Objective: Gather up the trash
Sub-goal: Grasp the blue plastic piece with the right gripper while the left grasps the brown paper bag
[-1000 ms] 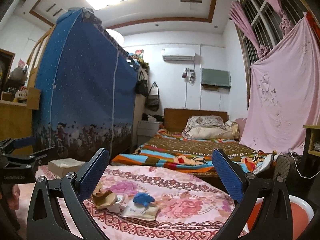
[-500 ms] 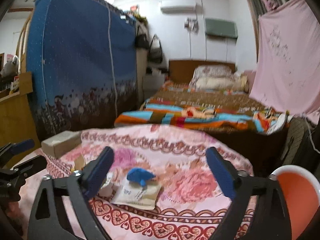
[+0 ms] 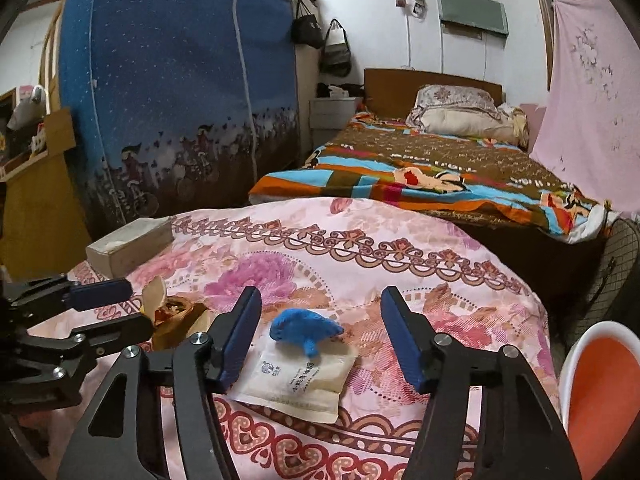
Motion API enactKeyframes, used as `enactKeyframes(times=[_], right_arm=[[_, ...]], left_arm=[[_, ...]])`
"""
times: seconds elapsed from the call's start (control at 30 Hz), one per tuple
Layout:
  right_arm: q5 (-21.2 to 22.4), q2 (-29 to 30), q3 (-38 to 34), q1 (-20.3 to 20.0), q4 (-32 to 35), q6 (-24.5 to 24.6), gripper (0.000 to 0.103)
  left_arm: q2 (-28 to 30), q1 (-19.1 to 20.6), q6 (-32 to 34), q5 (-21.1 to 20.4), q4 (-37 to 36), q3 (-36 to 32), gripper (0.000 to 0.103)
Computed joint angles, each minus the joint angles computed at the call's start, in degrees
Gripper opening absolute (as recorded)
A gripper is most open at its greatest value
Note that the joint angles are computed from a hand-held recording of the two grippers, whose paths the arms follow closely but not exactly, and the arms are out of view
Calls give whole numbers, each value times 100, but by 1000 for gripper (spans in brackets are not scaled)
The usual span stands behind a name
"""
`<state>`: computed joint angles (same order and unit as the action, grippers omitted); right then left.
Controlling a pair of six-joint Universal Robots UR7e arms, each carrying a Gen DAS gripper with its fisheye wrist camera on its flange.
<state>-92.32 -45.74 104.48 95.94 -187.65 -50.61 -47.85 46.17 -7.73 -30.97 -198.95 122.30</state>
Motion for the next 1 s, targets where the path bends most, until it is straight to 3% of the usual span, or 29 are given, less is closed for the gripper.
enactKeyframes(times=[0.13, 0.3, 0.53, 0.73, 1.0], right_arm=[[-86, 12, -95, 1, 248, 93, 59], [-264, 70, -239, 43, 640, 67, 57], [-491, 170, -462, 77, 1229, 113, 46], [-388, 129, -411, 55, 1186, 101, 45], [-11, 27, -112, 5, 487, -65, 45]], left_arm=[[49, 26, 183, -56, 168, -104, 34], [27, 81, 101, -128, 341, -148, 20], [-18, 146, 65, -282, 118, -83, 16], [119, 38, 443, -125, -582, -5, 16], [367, -169, 1082, 169, -2084, 147, 16]])
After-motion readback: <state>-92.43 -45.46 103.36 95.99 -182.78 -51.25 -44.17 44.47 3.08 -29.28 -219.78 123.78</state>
